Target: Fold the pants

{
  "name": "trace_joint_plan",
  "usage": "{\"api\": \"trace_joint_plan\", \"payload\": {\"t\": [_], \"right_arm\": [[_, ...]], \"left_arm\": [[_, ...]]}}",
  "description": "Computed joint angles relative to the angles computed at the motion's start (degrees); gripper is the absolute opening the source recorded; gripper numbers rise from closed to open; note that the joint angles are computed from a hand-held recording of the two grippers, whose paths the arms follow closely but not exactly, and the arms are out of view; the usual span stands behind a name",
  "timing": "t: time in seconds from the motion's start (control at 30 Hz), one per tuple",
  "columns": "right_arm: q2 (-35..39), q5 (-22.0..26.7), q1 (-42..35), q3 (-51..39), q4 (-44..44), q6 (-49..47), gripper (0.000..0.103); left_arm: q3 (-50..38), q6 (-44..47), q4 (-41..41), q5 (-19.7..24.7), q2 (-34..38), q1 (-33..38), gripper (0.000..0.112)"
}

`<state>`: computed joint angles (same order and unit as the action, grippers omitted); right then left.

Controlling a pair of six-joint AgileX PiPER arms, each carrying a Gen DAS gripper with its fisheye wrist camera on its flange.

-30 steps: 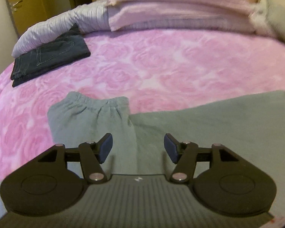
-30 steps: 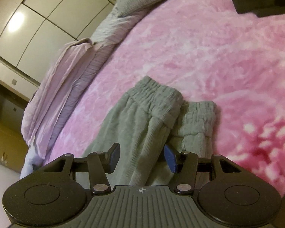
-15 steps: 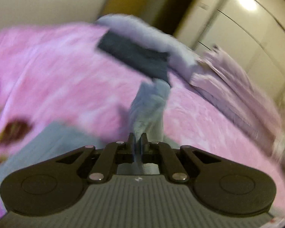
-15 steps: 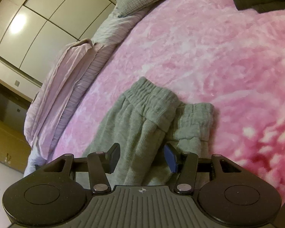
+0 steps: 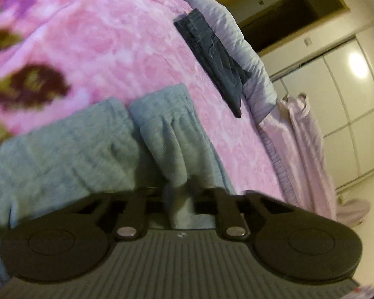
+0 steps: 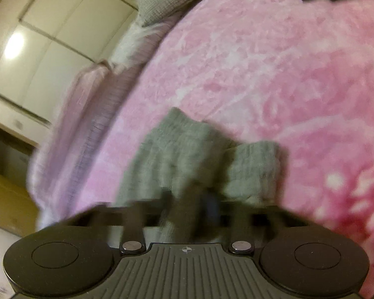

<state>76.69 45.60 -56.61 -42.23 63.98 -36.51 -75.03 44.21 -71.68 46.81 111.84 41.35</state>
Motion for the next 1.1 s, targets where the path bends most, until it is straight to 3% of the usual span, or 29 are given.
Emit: {"api": "trace_joint_plan", "payload": {"t": [0.1, 0.17, 0.3, 0.4, 0.5, 0.67, 0.83, 0.9, 1.03, 1.1], "right_arm": [[-3.0, -4.6, 6.5, -4.4, -12.5, 10.0, 0.006], [-6.0, -4.6, 7.3, -5.4, -12.7, 9.9, 0.005], [-10.0, 6.4, -2.6, -6.6, -4.0, 4.1, 0.005], [-10.9, 14.7, -10.6, -3.7, -3.7, -0.8, 0.005], [-9.8, 11.4, -10.3, 1.1, -11.0, -1.8, 0.005], [-8.3, 8.8, -9.7, 2.9, -10.0, -2.3, 0.006], [-8.9, 8.9, -8.3, 1.0, -12.6, 0.2, 0.005], [-10.9, 9.0, -8.1, 0.6, -12.2, -0.7, 0.004], [-11.7, 17.7, -16.7, -0.7, -6.5, -5.7, 0.004], [-10.7, 16.7, -15.9, -1.2, -11.1, -4.3, 0.004]], "left_arm": [[-2.0, 2.1, 3.2, -2.0, -2.3, -1.5, 0.004], [-2.0, 6.6, 1.3, -1.6, -5.3, -1.1, 0.003], [4.1, 19.6, -3.9, 2.2, -13.6, 4.8, 0.003], [12.5, 27.9, -4.7, 3.0, -17.8, 11.0, 0.003], [16.2, 22.7, 2.6, 2.7, -14.5, 13.4, 0.004], [16.7, 16.7, -1.9, 8.6, -10.0, 16.5, 0.005], [13.6, 15.2, 1.0, 7.6, -9.4, 15.4, 0.003], [14.4, 19.6, 0.1, 8.0, -11.8, 16.3, 0.003], [18.0, 31.7, -1.4, 8.4, -17.3, 18.3, 0.004], [18.8, 31.1, 1.0, 6.9, -16.6, 18.5, 0.004]]}}
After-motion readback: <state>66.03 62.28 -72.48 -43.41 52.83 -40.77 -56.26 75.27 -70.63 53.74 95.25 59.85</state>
